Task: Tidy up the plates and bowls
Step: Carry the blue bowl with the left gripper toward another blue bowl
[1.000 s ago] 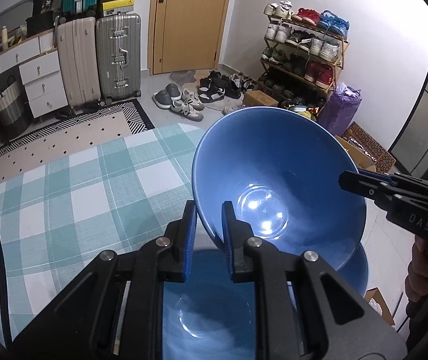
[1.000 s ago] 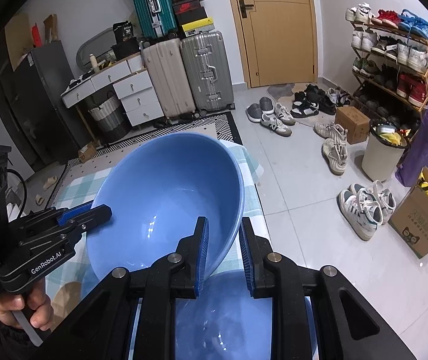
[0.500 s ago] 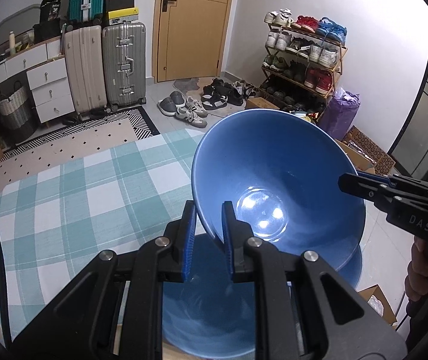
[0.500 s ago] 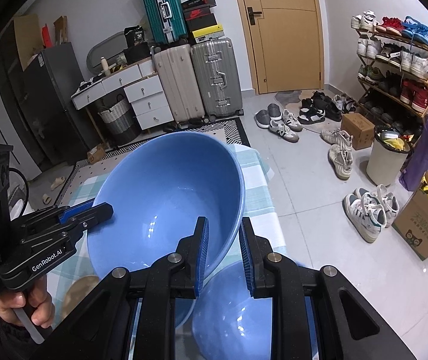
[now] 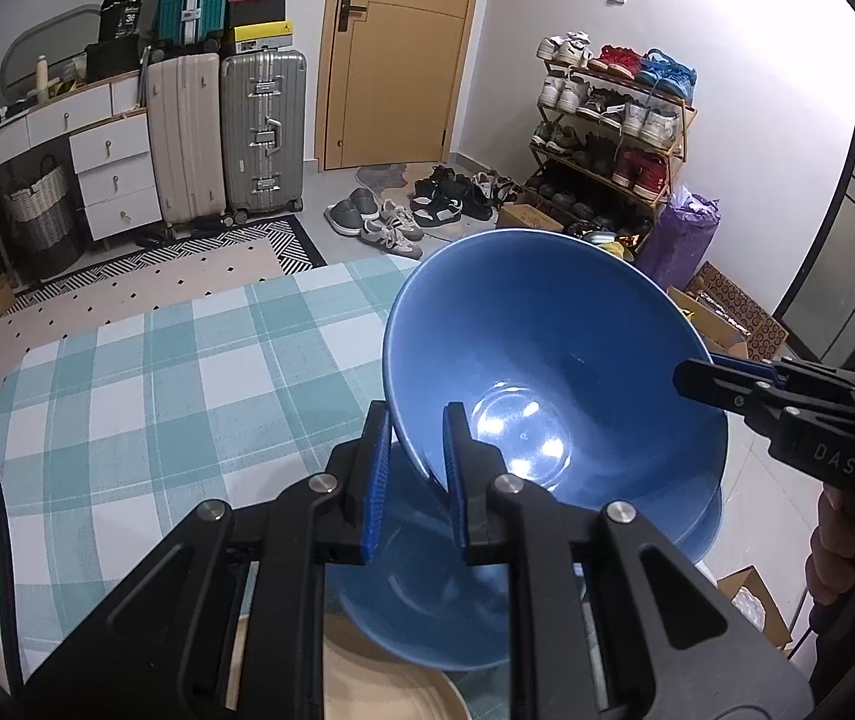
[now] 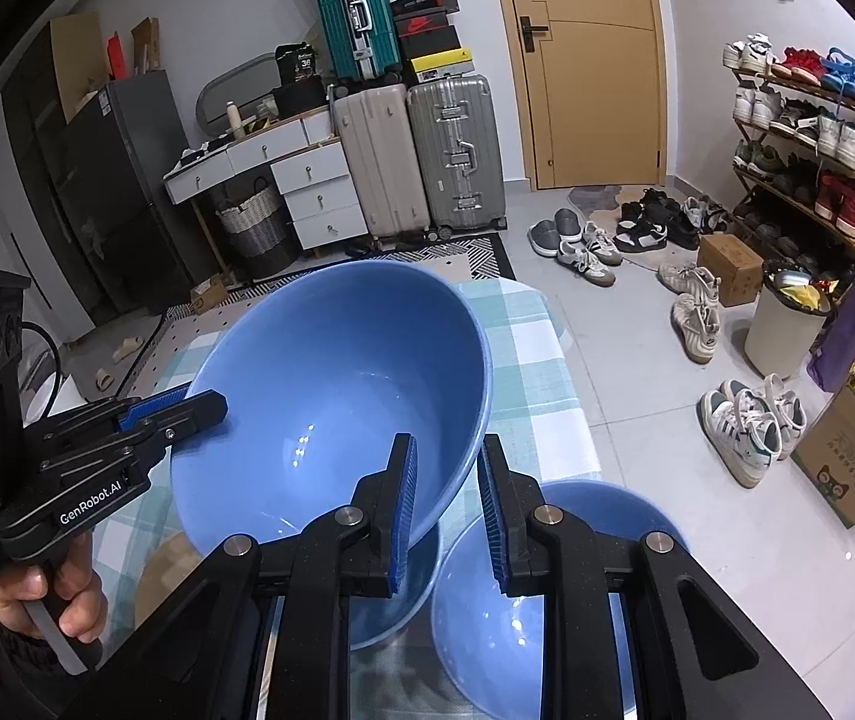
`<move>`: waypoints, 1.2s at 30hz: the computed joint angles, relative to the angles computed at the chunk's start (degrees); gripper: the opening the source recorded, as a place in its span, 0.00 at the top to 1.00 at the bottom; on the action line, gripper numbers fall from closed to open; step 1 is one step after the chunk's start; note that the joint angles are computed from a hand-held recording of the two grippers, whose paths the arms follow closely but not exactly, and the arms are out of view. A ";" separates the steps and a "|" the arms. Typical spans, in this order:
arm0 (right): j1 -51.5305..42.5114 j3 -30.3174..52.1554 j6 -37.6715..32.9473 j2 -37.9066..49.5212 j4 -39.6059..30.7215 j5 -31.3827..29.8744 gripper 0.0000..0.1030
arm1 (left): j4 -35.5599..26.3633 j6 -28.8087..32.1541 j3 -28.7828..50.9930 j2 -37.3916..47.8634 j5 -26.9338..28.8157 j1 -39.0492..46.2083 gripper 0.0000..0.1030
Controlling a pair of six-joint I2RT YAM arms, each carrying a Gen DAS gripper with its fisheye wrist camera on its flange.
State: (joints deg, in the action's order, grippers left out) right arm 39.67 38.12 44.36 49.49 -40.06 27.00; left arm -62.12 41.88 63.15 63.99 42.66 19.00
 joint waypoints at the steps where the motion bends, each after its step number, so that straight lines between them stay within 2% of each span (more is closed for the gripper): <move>1: 0.89 0.00 0.69 0.43 -0.03 0.35 0.79 | -1.12 1.22 0.08 -0.05 0.48 1.20 0.87; 10: 6.31 -0.78 4.53 4.41 1.82 2.16 0.79 | -4.59 9.15 -1.46 0.96 2.12 8.19 0.87; 18: 8.32 -3.69 6.52 6.59 4.89 2.06 0.79 | -2.69 11.01 -5.02 2.16 1.79 10.19 0.87; 36: 9.62 -8.87 6.81 15.43 14.26 1.44 0.78 | 10.91 8.41 -15.08 4.31 -2.28 8.36 0.87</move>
State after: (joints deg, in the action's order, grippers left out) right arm 49.30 29.25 51.17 64.93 -25.80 28.44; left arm -51.20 50.29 48.08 68.29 40.37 27.36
